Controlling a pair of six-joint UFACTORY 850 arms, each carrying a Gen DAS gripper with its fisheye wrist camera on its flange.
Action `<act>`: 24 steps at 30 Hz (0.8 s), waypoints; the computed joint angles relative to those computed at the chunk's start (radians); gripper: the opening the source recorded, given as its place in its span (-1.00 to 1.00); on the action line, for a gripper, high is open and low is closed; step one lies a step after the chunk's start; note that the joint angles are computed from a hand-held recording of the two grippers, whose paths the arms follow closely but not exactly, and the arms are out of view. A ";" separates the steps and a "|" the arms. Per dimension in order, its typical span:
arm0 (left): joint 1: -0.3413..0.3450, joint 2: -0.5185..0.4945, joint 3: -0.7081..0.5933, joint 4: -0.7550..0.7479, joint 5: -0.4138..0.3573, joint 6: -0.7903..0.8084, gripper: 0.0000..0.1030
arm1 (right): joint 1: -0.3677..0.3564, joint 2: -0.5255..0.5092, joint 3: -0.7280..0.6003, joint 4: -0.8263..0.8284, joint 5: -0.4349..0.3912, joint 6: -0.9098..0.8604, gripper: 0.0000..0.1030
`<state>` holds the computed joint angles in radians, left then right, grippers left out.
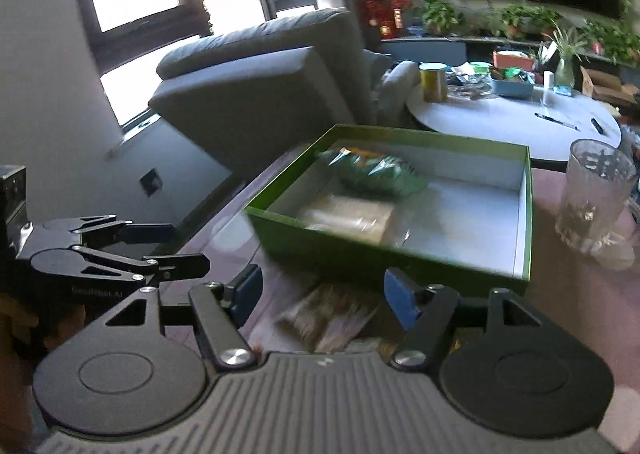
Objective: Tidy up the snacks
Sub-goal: 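Return both grippers to the pile and close them on the red snack bag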
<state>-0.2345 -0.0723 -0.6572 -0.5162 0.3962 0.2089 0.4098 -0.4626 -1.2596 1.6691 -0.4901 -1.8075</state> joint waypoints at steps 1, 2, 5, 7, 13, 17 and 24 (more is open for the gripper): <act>-0.012 0.010 0.014 -0.011 0.003 0.005 0.48 | 0.000 0.015 0.020 0.008 -0.006 -0.015 0.26; -0.024 0.021 0.028 -0.018 0.003 0.009 0.48 | 0.000 0.033 0.042 0.011 -0.014 -0.023 0.26; -0.060 0.036 0.051 -0.057 0.008 0.055 0.49 | 0.011 0.082 0.097 -0.013 -0.002 -0.040 0.26; -0.082 0.034 0.059 -0.080 0.013 0.089 0.50 | 0.027 0.111 0.131 -0.014 0.044 -0.076 0.26; -0.164 -0.020 0.042 -0.302 0.110 0.276 0.50 | 0.031 0.124 0.164 -0.145 0.080 0.054 0.26; -0.201 -0.043 0.033 -0.396 0.168 0.307 0.51 | 0.030 0.092 0.137 -0.278 0.079 0.266 0.26; -0.127 -0.009 0.057 -0.267 0.055 0.096 0.51 | 0.018 0.050 0.109 -0.302 -0.024 0.408 0.25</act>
